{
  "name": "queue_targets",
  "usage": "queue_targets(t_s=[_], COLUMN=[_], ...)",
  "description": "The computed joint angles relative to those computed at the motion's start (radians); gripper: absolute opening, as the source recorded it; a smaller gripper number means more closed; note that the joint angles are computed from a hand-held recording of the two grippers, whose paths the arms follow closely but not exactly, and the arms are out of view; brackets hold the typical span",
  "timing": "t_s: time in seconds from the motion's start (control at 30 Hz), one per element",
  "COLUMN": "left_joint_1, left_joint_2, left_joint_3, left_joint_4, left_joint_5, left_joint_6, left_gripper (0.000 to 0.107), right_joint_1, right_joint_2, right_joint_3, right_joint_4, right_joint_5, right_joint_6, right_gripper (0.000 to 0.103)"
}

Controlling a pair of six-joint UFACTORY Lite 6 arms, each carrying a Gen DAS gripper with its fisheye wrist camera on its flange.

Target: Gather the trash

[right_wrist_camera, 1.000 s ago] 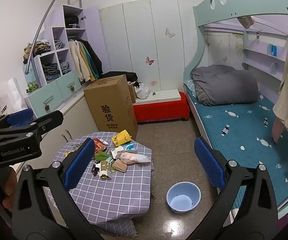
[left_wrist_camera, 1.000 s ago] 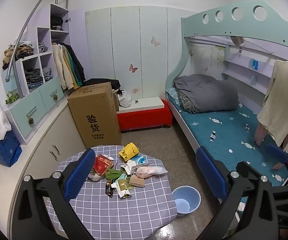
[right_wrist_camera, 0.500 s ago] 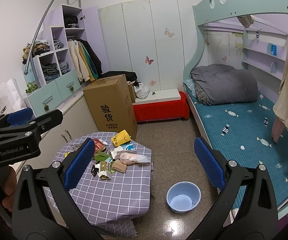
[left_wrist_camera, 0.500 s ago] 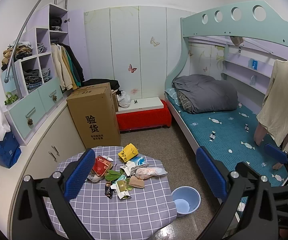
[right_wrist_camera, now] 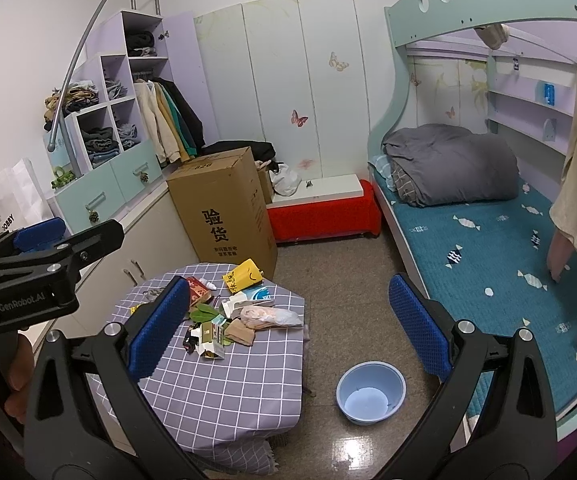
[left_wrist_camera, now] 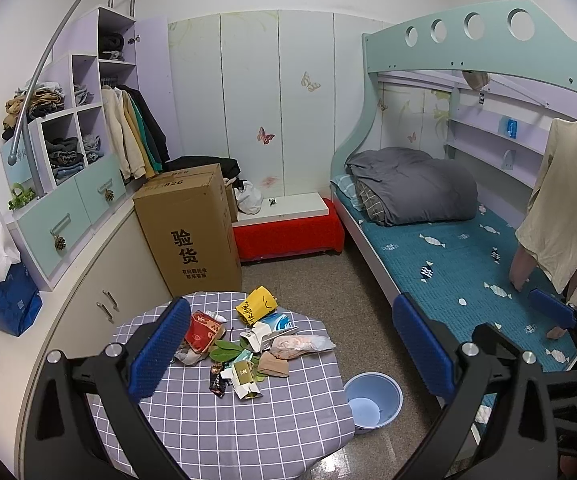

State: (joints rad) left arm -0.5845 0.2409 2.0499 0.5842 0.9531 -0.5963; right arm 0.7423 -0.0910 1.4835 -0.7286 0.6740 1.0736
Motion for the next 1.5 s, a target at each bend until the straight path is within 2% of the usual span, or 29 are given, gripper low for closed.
queue_targets(t_s=[1.5], left_joint_1=[0.023], left_joint_2=[0.034], left_joint_3=[-0.013], left_joint_4=[-0.012], left_joint_5=[-0.039], left_joint_6=[0.000], left_gripper=[0.099], right_joint_1=[-0.055], right_joint_2=[0.030], right_joint_3=[0.002], right_joint_4=[0.079], right_joint_5=[-0.055], right_joint_6=[-0.064], right_gripper=[0.097])
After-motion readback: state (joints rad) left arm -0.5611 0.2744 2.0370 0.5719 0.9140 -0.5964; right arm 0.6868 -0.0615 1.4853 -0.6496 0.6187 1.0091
